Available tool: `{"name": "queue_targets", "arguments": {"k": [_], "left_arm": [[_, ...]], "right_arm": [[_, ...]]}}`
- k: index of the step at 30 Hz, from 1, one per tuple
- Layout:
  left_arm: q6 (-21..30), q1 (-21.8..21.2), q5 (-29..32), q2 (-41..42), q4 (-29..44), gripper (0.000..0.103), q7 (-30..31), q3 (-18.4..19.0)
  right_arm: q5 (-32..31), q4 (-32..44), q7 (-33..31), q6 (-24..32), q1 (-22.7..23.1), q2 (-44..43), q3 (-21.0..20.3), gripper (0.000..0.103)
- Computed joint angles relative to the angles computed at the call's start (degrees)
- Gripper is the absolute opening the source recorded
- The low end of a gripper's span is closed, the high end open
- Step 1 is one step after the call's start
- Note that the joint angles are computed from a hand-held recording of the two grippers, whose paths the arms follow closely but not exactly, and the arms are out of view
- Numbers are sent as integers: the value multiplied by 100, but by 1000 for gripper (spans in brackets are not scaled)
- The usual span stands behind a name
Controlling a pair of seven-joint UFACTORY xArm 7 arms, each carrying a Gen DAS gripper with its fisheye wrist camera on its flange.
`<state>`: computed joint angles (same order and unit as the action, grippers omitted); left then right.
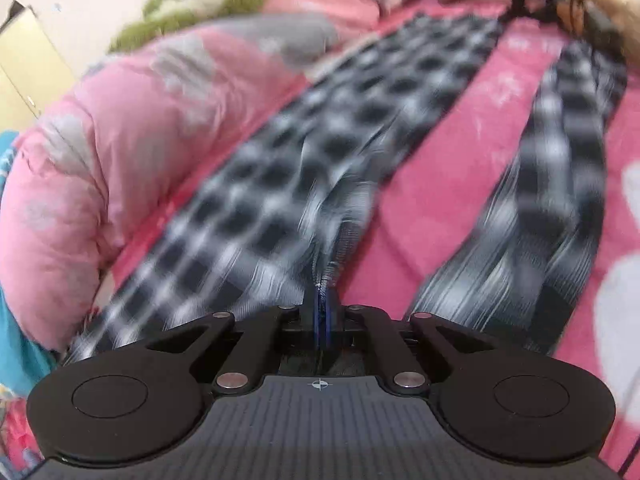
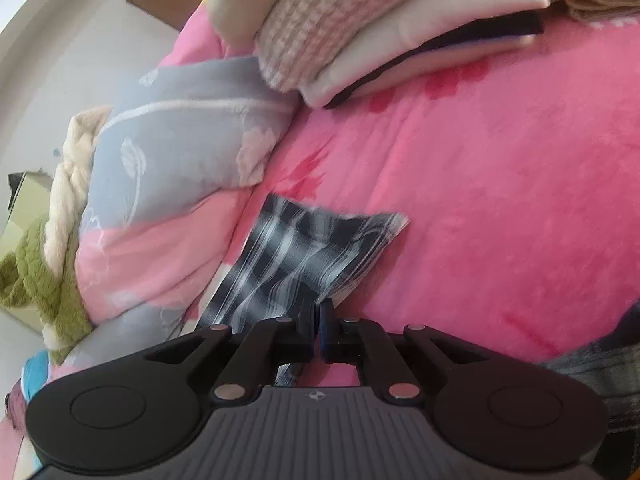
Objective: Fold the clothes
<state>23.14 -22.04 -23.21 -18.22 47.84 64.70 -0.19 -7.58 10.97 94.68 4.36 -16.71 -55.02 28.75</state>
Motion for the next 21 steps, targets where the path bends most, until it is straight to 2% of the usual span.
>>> {"name": "queue_targets", "arguments": {"k": [1,2,6,9,10,14,17,20,21], "left_arm": [[14,141,150,36,27,7,-111,-109],[42,43,60,28,56,9,-92,-19],[173,-146,-468,-3,179,15,103,151],[296,-400,-1106,-50,227,23,541,289],[263,-458,-1256,-5,242,27,647,262],[29,-615,-1744,282,342,28,966,68],[-125,-702,-2303,631,575,28,1162,-39],[-1,-551,-2502,943,872,28,1015,-233],[40,-496,-2558,1047,972,28,959,-302]], "right_arm": [[9,-24,28,11,-16,-14,12,2],[24,-46,65,22,-24,-22,20,2],[96,-192,110,-93,55,-23,-135,2],[183,-282,53,-237,174,21,-339,3],[228,-307,31,-260,229,17,-410,4],[340,-302,-247,-101,533,-31,-809,7],[400,-172,-566,158,717,2,-1137,18],[445,22,-785,436,735,84,-1309,27],[463,90,-866,496,753,156,-1386,35]]}}
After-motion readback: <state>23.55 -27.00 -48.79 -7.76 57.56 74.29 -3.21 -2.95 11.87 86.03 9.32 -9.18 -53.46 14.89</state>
